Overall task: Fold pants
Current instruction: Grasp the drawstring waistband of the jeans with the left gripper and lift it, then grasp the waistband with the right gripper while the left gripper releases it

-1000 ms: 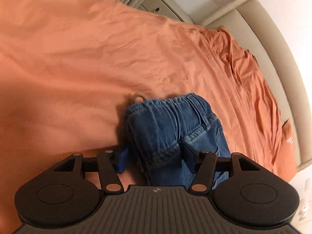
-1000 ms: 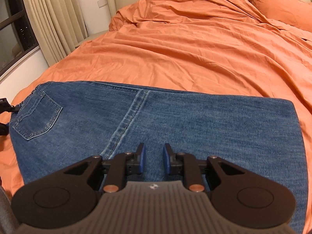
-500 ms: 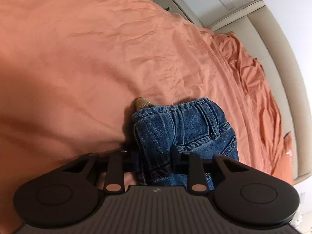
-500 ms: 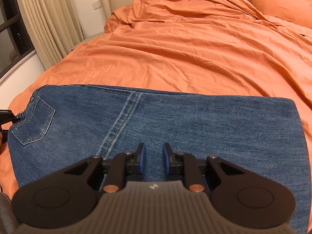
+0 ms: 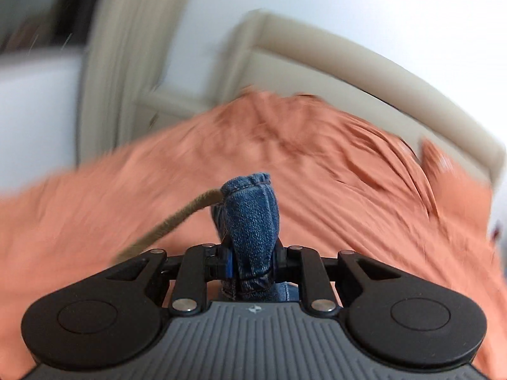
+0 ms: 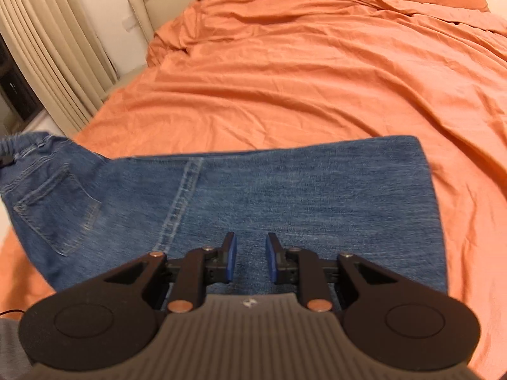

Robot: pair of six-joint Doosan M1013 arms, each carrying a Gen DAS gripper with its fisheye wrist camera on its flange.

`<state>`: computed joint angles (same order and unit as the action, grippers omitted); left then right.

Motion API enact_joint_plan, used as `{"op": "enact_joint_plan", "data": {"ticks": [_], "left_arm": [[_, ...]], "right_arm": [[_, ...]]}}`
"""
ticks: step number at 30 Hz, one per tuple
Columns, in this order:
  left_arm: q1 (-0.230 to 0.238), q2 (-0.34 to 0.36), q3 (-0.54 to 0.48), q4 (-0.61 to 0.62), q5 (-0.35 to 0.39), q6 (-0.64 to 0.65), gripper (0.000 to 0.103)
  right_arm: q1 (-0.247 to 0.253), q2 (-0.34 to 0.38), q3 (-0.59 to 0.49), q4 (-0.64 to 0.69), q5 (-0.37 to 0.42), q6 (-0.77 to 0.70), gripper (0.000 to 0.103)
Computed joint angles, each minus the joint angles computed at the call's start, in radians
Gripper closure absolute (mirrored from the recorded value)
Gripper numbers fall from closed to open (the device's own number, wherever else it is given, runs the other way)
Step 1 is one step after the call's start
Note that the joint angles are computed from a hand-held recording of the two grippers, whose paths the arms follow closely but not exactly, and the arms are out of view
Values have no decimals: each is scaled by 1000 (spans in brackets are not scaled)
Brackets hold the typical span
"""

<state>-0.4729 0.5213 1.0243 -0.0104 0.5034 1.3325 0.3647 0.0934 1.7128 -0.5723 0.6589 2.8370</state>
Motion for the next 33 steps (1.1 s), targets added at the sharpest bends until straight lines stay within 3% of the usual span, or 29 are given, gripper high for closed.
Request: {"op": "enact_joint_plan", "data": {"ticks": [6,8,11,13,16,19,22,28,31,33], "left_arm": [[-174,-13,20,337,-10,60,81],[-224,-12,45,397,-6,103,81],[-283,-2,86,446,-5,176,81],[-308,8,110,399,17,272,81],[-332,22,125,315,109,401,79],[-336,28,128,271,172,454,65],[-297,45,70,23,282,569,45],[-211,47,0,-377,393,723,34],[-183,34,5,-430,313,727,32],[-175,29,17,-363,227,652,33]], "right_arm": [[4,-72,57,-61,-41,68,86],[-2,-94,76,-63,-48,91,86],[-18,-126,106,-56,-52,115,85],[-29,-138,120,-46,-42,116,81],[-54,-153,143,13,-46,101,81],[-81,-158,160,99,-71,59,81],[-97,-153,163,165,-109,7,81],[-110,-139,169,237,-221,-65,79],[-101,-128,163,179,-263,-13,79],[-102,-114,153,162,-306,6,79]]}}
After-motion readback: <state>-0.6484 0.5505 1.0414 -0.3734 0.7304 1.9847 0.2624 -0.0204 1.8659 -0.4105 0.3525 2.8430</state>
